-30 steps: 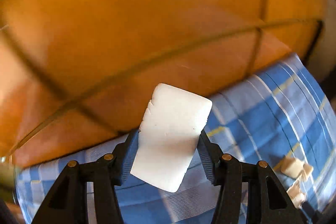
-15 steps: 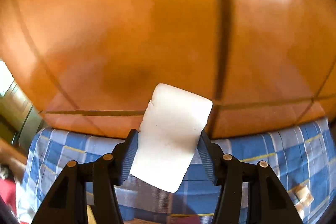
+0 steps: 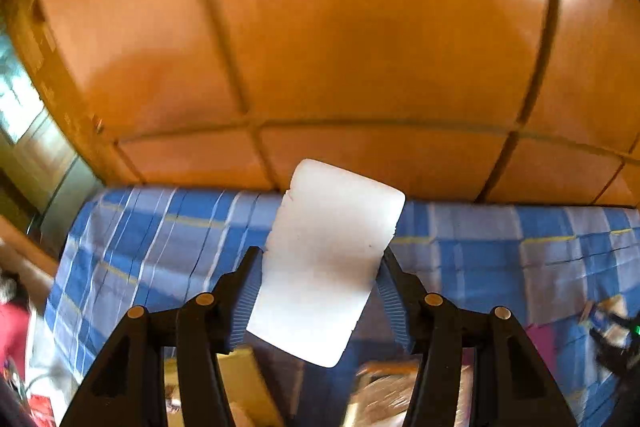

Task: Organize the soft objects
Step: 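Carry the sponge with the left gripper toward the gold tray while the right grasps the blue Tempo tissue pack, then open the left gripper to drop the sponge into the gold tray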

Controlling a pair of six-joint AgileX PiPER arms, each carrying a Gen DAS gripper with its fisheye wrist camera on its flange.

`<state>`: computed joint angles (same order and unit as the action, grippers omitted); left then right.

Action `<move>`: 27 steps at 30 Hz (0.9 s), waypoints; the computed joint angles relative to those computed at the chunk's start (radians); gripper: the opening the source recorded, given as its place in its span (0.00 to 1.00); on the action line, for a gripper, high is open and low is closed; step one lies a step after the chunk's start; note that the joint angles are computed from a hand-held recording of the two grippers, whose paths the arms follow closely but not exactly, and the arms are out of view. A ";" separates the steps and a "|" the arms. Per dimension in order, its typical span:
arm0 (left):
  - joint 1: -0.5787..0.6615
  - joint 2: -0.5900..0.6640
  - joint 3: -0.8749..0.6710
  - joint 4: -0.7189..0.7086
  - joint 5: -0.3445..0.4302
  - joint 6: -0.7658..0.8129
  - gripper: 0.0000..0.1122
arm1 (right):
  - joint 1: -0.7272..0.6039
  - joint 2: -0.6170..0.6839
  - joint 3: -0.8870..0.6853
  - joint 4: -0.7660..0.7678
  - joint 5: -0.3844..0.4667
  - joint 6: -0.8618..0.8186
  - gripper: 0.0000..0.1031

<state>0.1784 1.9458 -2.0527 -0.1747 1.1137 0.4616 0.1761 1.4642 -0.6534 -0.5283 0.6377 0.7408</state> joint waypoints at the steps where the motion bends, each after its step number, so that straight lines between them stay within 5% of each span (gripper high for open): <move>1: 0.030 0.003 0.025 -0.014 -0.008 0.018 0.51 | -0.017 0.040 -0.021 0.011 -0.003 -0.034 0.68; 8: 0.263 0.037 0.118 -0.111 -0.042 0.110 0.51 | -0.136 0.110 -0.043 0.160 -0.104 -0.192 0.61; 11: 0.372 0.073 0.121 -0.150 -0.039 0.140 0.52 | -0.120 0.098 -0.020 0.121 -0.125 -0.125 0.59; 21: 0.581 0.221 0.217 -0.128 -0.144 0.180 0.53 | 0.001 0.125 -0.068 0.075 -0.005 0.143 0.58; 27: 0.663 0.130 0.453 -0.215 -0.321 0.374 0.62 | 0.087 0.176 -0.109 -0.021 0.067 0.316 0.57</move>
